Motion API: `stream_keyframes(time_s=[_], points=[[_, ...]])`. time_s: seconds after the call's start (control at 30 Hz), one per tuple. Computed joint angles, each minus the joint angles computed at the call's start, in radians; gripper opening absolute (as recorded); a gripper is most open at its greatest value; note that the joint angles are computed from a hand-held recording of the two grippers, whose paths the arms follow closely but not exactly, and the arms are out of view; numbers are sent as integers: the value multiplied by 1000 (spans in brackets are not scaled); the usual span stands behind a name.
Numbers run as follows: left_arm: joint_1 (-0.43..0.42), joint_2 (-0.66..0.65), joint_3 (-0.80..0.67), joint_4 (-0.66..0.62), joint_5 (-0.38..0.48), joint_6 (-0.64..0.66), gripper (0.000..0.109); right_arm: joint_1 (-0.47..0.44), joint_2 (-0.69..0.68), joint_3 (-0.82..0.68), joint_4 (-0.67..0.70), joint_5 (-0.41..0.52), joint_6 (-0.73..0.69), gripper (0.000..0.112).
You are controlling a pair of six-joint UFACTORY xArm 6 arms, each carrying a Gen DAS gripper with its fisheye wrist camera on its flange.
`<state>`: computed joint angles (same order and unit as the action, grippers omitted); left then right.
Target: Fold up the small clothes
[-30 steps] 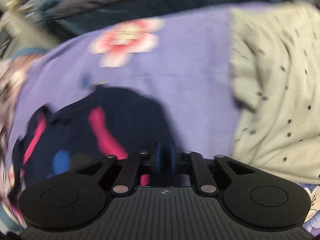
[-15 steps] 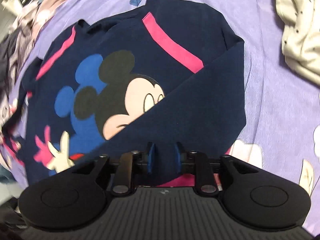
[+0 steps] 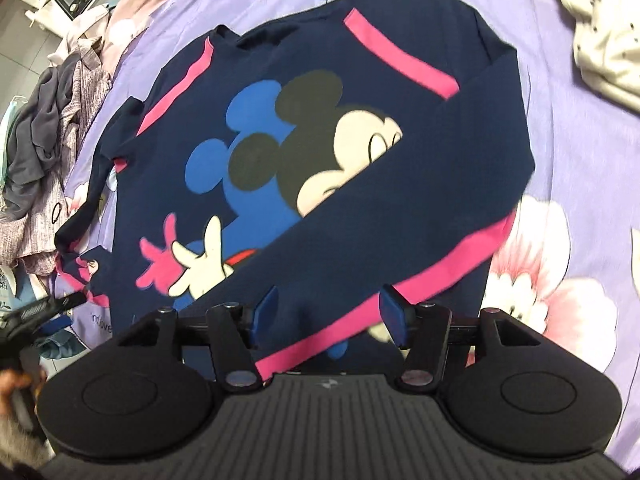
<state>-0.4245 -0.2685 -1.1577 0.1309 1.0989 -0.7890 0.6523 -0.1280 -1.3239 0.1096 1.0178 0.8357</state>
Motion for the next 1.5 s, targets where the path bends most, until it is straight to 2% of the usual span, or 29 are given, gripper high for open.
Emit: stream_keyframes(time_s=[0.1, 0.13, 0.2, 0.27, 0.33, 0.4, 0.53, 0.6, 0.7, 0.87, 0.9, 0.97, 1.1, 1.3, 1.4, 1.5], points=[[-14, 44, -18, 21, -31, -74, 103, 15, -14, 5, -32, 5, 43, 61], [-19, 52, -20, 34, -59, -80, 103, 20, -21, 10, -45, 7, 62, 62], [-30, 85, -56, 72, -55, -68, 103, 24, -37, 24, -65, 14, 97, 64], [-19, 110, -98, 85, -37, -54, 64, 26, -53, 36, -81, 32, 137, 65], [35, 93, -101, 26, -97, -42, 48, 22, -72, 58, -79, 33, 170, 65], [79, 86, -153, 34, -127, -31, 47, 19, -91, 80, -86, 25, 198, 65], [108, 141, -406, 223, -139, 26, 47, 19, -102, 96, -107, 8, 237, 65], [127, 183, -536, 218, -167, 85, 47, 17, -96, 95, -99, -8, 229, 65], [113, 247, -703, 239, -144, 171, 47, 20, -80, 80, -85, -31, 208, 65], [70, 301, -781, 263, -90, 225, 50, 23, -63, 62, -59, -56, 160, 65], [59, 303, -770, 279, -67, 217, 59, 22, -65, 64, -53, -58, 154, 65], [53, 278, -705, 295, -37, 188, 103, 18, -72, 70, -46, -56, 156, 65], [95, 222, -523, 194, -64, 151, 103, 15, -98, 89, -71, -30, 180, 68], [154, 308, -431, 184, -95, 101, 103, 31, -140, 115, -121, 26, 260, 68], [152, 420, -496, 224, -54, 189, 103, 47, -147, 113, -138, 58, 307, 68], [128, 478, -516, 259, -50, 372, 103, 62, -144, 101, -150, 83, 359, 69]])
